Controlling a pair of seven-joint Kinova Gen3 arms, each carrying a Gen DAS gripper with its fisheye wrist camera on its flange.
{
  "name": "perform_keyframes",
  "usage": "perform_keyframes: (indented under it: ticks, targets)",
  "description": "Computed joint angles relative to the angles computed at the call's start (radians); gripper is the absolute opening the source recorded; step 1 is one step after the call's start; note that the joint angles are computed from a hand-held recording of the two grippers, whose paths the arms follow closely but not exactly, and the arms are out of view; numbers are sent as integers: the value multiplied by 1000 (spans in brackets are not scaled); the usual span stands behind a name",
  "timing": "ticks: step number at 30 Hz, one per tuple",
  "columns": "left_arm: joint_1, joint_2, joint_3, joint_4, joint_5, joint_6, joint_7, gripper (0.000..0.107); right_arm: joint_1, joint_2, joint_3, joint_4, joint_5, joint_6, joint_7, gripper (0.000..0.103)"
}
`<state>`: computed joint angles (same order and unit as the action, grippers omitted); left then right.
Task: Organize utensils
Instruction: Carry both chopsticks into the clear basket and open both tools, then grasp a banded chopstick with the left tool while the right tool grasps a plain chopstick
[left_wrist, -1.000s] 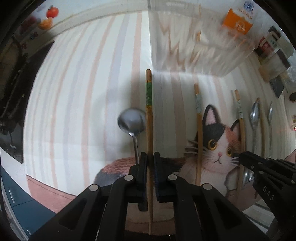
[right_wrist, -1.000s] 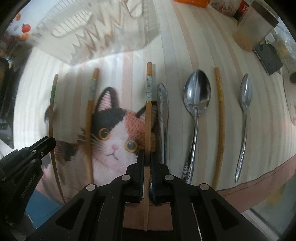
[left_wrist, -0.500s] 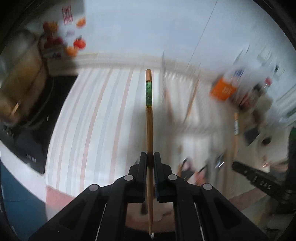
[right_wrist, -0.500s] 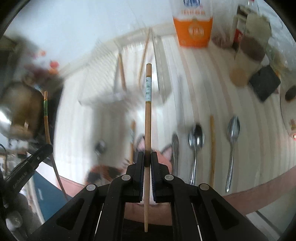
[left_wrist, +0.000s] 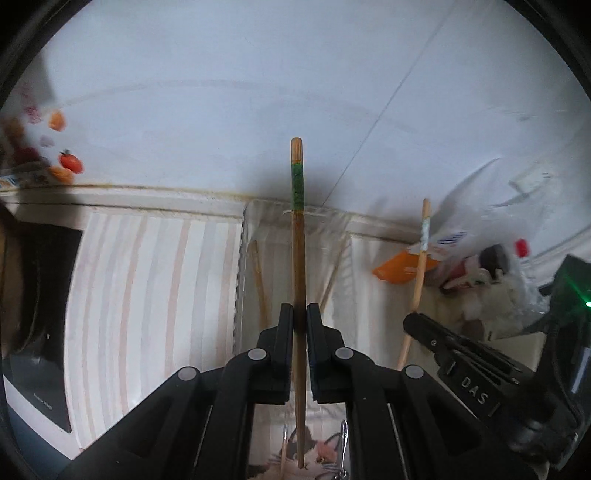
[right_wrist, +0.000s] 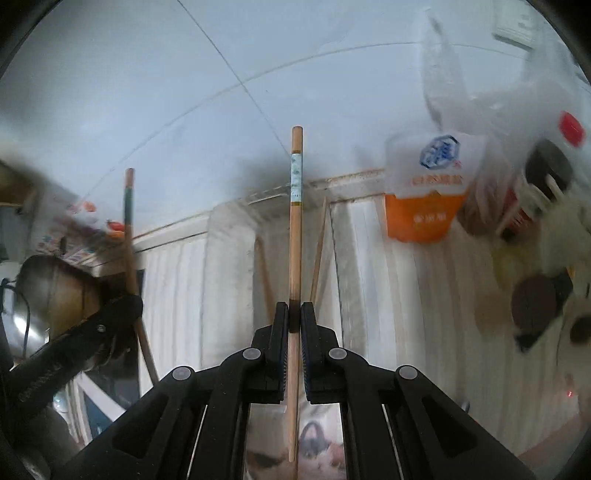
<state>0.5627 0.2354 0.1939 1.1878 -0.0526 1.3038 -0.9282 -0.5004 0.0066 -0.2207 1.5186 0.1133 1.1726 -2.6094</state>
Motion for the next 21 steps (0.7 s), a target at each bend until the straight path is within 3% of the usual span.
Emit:
perform_keyframes:
  ticks: [6,8,12,15,18,21]
  targets:
    - [-20,127,-12,-72,46,55,-47,6,11,110,44,-13,-33,-26,61,7]
    - [-11,146,-21,-88,42,89,-48,7,46,152,47,-10,-94,-35,126,8]
    - [18,121,-41,-56,1,81,-14,10,56,135,67,39,-143,-75,148,31]
    - [63,89,-49,-29,-85,83,30,26,52,92,66,80,-129,-90,129,31]
    - [97,41,-51,25,-171,76,92,66,35,48,50,107,-71,-79,80,39]
    - [132,-18,-35,96,-266,61,169,81,11,-6,19,125,-2,-43,13,48]
